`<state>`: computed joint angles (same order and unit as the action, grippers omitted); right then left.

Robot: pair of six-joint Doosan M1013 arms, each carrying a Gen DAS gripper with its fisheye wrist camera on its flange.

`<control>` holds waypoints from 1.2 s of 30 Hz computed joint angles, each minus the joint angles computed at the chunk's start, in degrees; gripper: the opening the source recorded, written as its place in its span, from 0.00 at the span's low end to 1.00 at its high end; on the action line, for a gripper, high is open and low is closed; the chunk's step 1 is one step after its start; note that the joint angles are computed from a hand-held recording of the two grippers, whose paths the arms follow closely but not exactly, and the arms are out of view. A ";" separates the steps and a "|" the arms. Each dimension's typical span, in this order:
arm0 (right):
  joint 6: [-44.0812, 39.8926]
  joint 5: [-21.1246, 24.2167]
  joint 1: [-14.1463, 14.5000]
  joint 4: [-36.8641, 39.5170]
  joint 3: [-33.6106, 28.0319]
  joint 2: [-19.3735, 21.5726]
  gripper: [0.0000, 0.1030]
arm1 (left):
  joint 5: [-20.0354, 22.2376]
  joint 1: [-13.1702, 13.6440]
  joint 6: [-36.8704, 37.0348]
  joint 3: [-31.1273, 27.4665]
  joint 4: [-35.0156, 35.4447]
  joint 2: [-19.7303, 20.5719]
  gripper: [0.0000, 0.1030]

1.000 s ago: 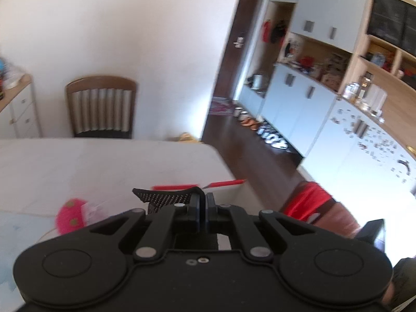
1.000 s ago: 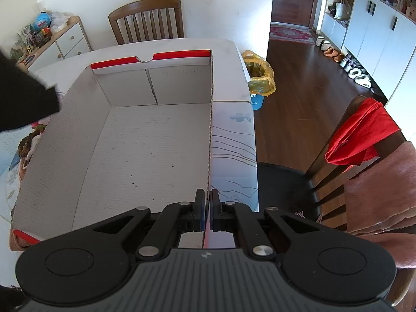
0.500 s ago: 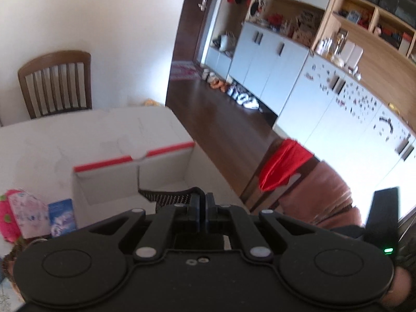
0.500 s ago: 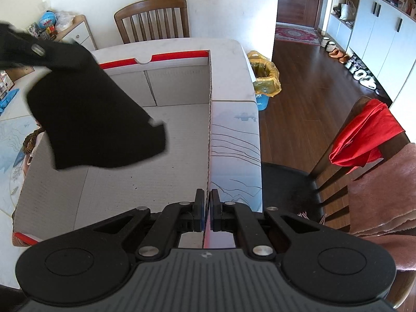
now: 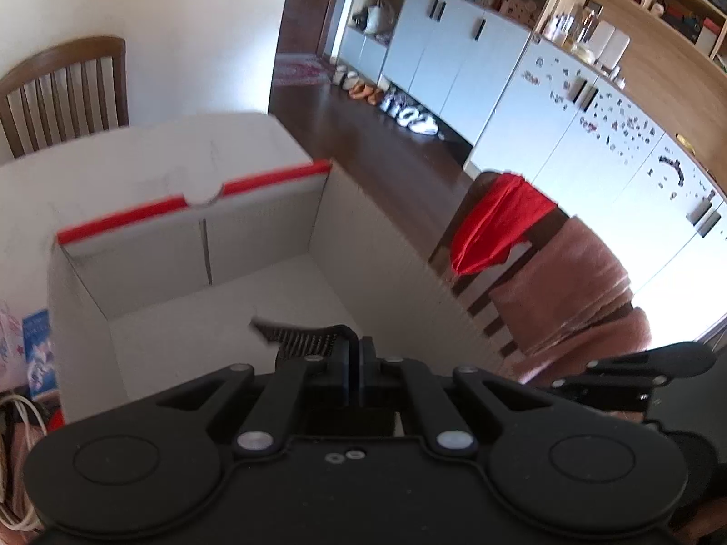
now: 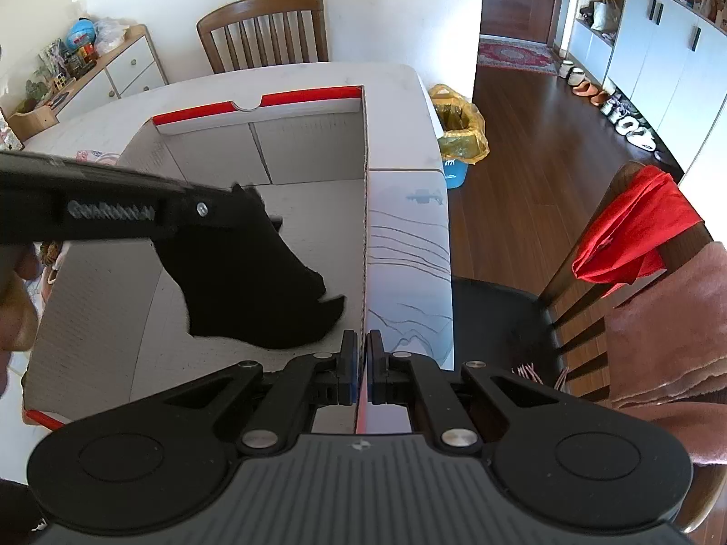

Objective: Organize objects
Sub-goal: 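Lift the black glove with the left gripper and carry it over the box, then lower the glove into the box and open the left gripper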

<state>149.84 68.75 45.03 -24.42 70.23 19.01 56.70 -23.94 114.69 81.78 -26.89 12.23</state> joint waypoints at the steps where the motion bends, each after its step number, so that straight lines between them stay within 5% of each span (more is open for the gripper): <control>1: -0.03 0.04 0.01 0.04 -0.01 -0.02 0.03 | 0.81 -0.04 -0.55 -0.14 0.74 0.35 0.02; 8: -0.19 0.31 0.04 0.08 -0.24 0.05 0.03 | 5.89 -0.80 -4.65 -1.13 6.61 2.23 0.05; 15: -0.04 0.22 0.10 0.05 -0.03 -0.03 0.03 | 8.05 -0.58 -5.42 -0.87 7.91 2.49 0.18; 21: 0.09 0.33 0.17 0.03 0.03 -0.04 0.03 | 6.62 -0.88 -5.22 0.02 7.46 1.52 0.40; 36: 0.69 0.69 0.26 0.26 0.12 -0.20 0.03 | 2.65 0.90 -4.70 1.47 3.90 -3.54 0.64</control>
<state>150.52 69.45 45.29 -24.16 70.34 18.81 59.35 -23.03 109.99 83.25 -22.99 8.68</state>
